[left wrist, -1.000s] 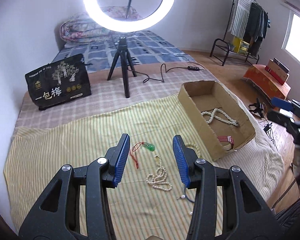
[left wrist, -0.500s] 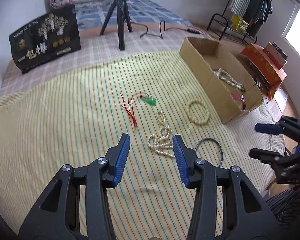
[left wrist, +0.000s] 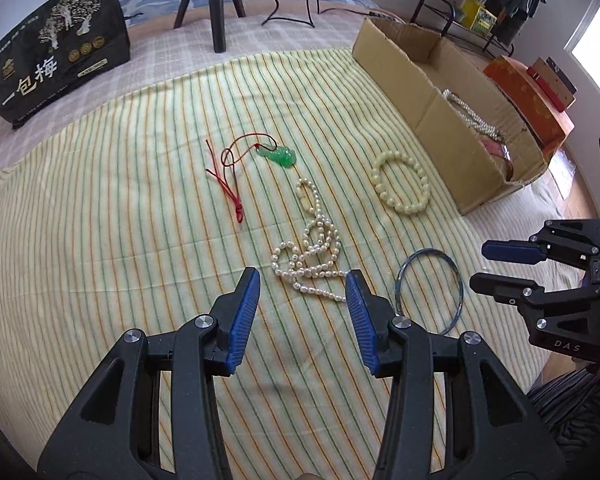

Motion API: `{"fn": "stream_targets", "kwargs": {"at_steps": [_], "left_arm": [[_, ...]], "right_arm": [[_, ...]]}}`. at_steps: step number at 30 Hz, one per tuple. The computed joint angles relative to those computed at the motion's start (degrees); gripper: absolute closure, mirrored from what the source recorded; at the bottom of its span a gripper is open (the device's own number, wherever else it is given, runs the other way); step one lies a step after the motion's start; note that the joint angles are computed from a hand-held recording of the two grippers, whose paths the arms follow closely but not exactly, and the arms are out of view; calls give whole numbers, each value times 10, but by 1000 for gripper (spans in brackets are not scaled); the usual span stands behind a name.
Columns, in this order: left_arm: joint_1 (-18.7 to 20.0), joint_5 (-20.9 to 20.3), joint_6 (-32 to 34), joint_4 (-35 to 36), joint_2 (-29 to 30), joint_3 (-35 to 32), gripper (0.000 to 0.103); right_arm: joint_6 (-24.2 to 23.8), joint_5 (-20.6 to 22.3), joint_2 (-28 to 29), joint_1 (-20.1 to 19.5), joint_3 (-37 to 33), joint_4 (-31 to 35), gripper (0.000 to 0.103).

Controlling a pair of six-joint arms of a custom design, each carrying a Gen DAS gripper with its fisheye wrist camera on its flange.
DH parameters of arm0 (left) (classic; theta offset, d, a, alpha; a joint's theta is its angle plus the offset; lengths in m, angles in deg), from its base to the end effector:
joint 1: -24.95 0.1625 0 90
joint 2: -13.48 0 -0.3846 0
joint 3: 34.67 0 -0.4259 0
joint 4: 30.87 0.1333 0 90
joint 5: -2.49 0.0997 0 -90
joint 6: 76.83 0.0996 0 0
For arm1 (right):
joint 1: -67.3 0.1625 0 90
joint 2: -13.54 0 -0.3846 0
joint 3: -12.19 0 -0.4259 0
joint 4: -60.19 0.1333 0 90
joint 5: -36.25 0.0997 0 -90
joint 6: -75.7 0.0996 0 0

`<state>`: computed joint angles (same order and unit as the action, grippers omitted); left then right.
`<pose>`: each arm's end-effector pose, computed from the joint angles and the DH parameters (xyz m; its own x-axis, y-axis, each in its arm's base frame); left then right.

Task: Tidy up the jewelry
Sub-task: 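Withdraw both tools from box back over remaining jewelry, then grasp short pearl strand with left tool while right tool grasps blue bangle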

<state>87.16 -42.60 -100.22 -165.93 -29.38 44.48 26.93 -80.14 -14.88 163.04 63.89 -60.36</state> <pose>-0.1623 -0.7447 0.1175 -0.8040 -0.1314 -0.5799 0.1543 0.8957 -0.4169 0.1726 -0.8265 0.1013 -0.5165 -0.7644 0.3858 -0.7399 0.6252 0.2482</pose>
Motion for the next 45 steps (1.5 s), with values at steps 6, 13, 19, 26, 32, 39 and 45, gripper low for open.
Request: {"fn": "stream_targets", "kwargs": {"at_steps": [6, 13, 19, 26, 32, 39, 45], "left_arm": [[3, 3, 3, 14, 19, -21, 58], [13, 3, -6, 35, 47, -59, 58], [16, 10, -8, 42, 65, -81, 57], [16, 25, 4, 41, 74, -87, 58], [15, 37, 8, 25, 74, -81, 92], [18, 9, -7, -7, 53, -59, 97], [3, 8, -3, -68, 20, -22, 97]], "right_arm": [[-5, -3, 12, 1, -12, 5, 74], [-3, -14, 22, 0, -18, 6, 74], [9, -16, 42, 1, -43, 14, 74], [-7, -32, 46, 6, -26, -19, 75], [-6, -29, 49, 9, -20, -30, 92], [-7, -16, 47, 9, -12, -31, 100], [-15, 21, 28, 12, -5, -38, 100]]}}
